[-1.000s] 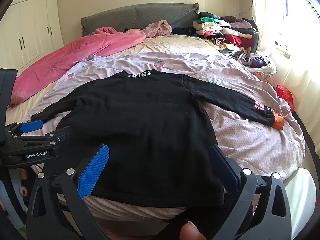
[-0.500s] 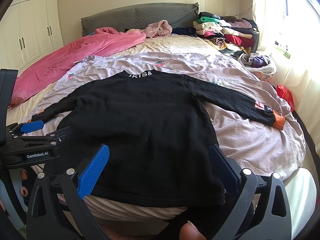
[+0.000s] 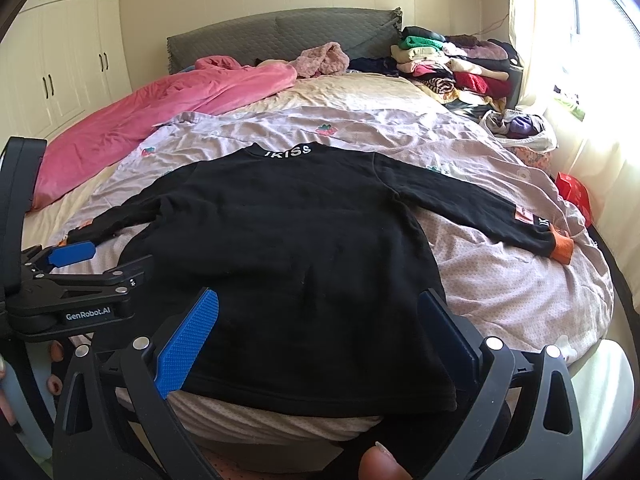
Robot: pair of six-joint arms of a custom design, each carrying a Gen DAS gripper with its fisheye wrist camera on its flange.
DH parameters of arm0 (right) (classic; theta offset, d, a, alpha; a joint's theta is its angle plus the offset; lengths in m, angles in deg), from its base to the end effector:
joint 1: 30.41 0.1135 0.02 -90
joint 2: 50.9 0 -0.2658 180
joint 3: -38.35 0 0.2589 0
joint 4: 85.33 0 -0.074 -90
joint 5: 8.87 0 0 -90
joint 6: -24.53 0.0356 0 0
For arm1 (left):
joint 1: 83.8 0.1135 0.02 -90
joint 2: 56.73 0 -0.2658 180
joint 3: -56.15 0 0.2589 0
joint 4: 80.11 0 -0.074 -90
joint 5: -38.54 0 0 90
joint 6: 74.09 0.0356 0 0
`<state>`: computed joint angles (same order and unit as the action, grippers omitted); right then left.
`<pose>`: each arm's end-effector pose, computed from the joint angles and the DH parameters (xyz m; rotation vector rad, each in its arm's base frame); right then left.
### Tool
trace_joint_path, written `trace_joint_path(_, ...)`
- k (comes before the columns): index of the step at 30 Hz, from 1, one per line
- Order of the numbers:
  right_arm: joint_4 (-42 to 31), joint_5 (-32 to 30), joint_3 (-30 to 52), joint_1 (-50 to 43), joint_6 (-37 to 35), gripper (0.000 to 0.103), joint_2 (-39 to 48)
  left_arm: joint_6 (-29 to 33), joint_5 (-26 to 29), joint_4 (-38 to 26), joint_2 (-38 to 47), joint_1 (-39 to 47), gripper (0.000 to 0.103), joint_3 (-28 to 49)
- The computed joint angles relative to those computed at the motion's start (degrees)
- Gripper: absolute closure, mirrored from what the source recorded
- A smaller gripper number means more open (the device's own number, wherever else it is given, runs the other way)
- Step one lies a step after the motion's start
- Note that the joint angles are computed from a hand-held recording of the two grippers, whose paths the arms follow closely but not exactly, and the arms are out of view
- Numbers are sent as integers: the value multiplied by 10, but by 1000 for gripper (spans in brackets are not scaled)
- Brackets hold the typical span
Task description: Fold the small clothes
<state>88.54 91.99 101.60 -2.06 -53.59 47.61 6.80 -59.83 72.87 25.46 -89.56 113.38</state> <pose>0.3134 0.1615 0.1549 -0.2297 2.2704 0.1506 0.2850 -0.0235 0.1815 -0.1342 2.4621 0.0690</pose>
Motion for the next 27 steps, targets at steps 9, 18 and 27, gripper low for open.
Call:
trace_joint_path(9, -10, 4, 22, -1, -3, 4, 8, 5, 3, 3, 14, 3, 9, 15)
trace_joint_path(18, -16, 3, 54, -14, -10, 4, 22, 10, 5, -14, 81, 3, 9, 100)
trace_joint_path(27, -31, 4, 101, -35, -8, 4, 40, 8, -2, -33, 132, 5, 9, 187)
